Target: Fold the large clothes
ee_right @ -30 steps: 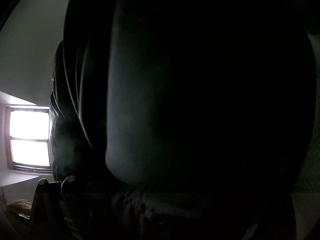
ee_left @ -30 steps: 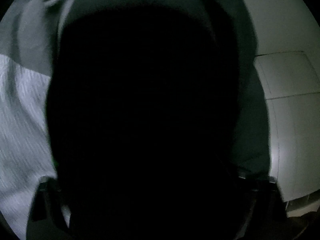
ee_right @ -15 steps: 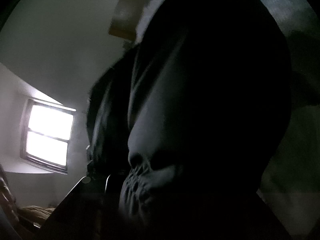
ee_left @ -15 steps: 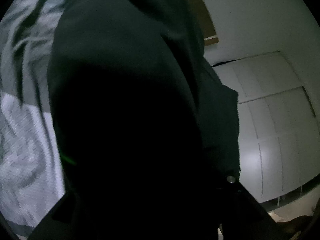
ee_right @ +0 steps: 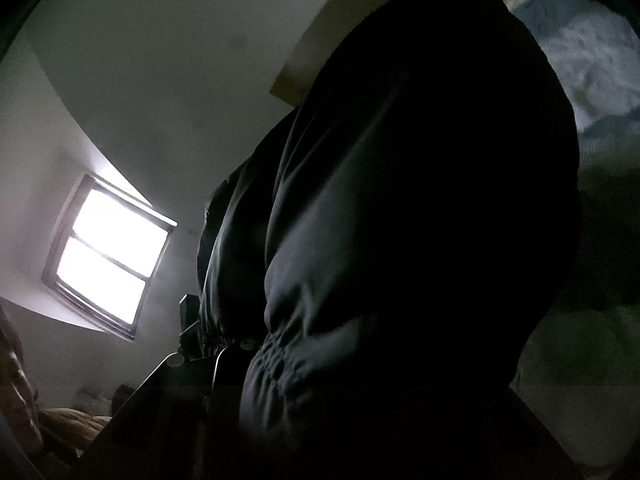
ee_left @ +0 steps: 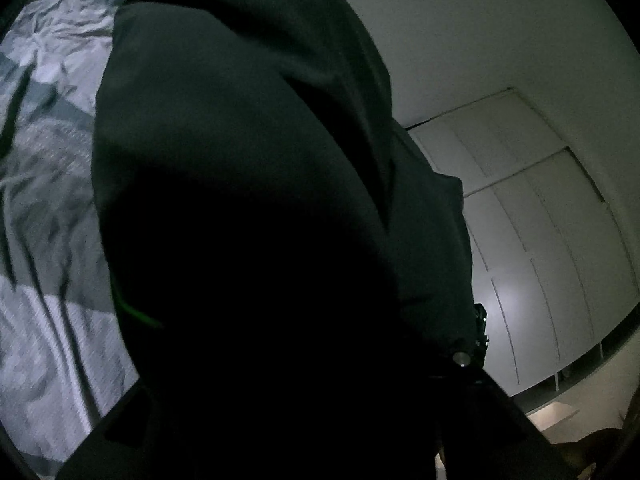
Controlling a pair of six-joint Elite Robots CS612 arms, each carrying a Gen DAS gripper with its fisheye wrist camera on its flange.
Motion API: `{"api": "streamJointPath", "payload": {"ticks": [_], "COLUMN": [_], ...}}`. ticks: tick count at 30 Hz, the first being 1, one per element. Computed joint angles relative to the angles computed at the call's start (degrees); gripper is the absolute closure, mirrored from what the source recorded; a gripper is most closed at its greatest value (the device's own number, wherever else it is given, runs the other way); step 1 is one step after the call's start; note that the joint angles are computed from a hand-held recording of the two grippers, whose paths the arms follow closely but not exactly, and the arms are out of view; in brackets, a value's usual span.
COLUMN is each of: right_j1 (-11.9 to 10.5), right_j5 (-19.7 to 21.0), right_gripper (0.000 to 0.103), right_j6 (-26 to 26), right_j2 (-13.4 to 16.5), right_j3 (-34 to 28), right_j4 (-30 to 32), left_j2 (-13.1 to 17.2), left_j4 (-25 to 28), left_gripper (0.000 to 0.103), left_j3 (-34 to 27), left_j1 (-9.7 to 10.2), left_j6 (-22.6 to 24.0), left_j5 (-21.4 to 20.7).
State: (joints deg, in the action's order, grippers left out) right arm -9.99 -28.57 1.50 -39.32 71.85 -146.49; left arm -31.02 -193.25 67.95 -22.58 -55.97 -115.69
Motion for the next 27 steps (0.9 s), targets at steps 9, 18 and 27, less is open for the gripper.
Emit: {"api": "streamJointPath", "payload": {"ticks": [9,18,27], "right_j1": [-2.6,-4.3,-4.0], "right_j5": [-0.9,-0.8,-5.2], "right_gripper": [0.074,0.074,0.074], "right_j6": [2.0,0.0,2.2], "right_j2": [-0.5,-0.5,3.2], "right_j3": [0.7,2.3,4.0], "right_j4": [-2.6,2.4,1.0], "left_j2": [2.4,5.3,7.4], "left_j4": [-0.6,4.2,7.7], "left_gripper": [0.079,0.079,0.079], "left_j3": [-2.5,-5.5,-2.3], "left_j1": [-1.87,-1.89,-1.80], "left_j6": [-1.6,-1.5,-0.9], "left_j5": [0.5,1.4,7.1]}}
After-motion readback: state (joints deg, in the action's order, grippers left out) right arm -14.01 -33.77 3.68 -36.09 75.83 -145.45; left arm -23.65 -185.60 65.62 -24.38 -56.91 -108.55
